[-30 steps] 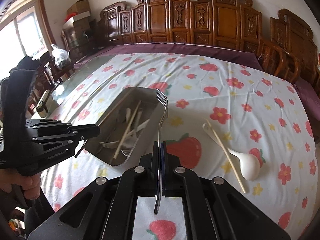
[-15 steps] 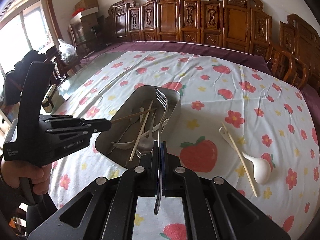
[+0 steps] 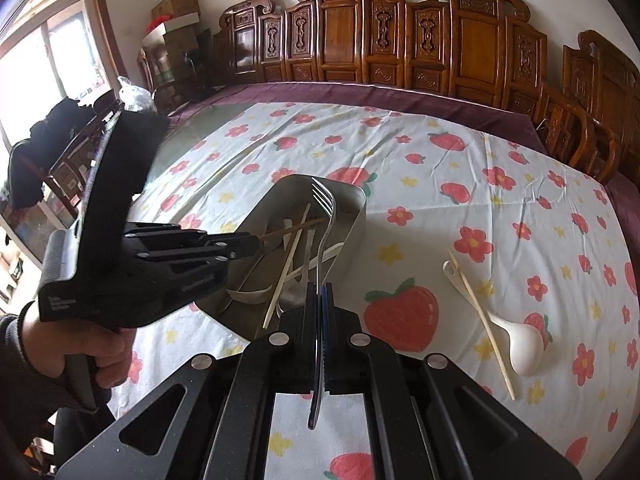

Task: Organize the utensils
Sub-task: 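Carry chopstick and fork to the tray and open the left gripper inside it, then lower the steel fork into the tray and open the right gripper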

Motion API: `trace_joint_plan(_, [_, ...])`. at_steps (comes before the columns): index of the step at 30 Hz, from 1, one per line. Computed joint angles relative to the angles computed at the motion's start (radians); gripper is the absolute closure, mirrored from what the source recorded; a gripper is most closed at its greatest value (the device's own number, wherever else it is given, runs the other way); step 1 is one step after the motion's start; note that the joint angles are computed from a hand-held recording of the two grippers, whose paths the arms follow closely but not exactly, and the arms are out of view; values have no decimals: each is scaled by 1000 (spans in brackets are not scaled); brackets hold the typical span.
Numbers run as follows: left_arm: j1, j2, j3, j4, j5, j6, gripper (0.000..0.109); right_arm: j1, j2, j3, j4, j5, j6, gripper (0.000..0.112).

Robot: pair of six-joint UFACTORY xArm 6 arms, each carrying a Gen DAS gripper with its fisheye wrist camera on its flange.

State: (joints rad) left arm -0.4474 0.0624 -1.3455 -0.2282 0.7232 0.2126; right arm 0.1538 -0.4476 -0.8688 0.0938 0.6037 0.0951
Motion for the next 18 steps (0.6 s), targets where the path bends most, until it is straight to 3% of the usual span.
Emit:
trace_joint_plan(4, [0,-2,-2,-13,5,12,100,2,12,-11,0,2,0,109])
trace_joint_plan(7, [8,-27,16,-20,-8,22,89,6,32,-23,10,-4,-4,109])
trace_joint_plan(18, [83,-127,85,-15,-18,64,83,45,194,-118,54,-33,17,109])
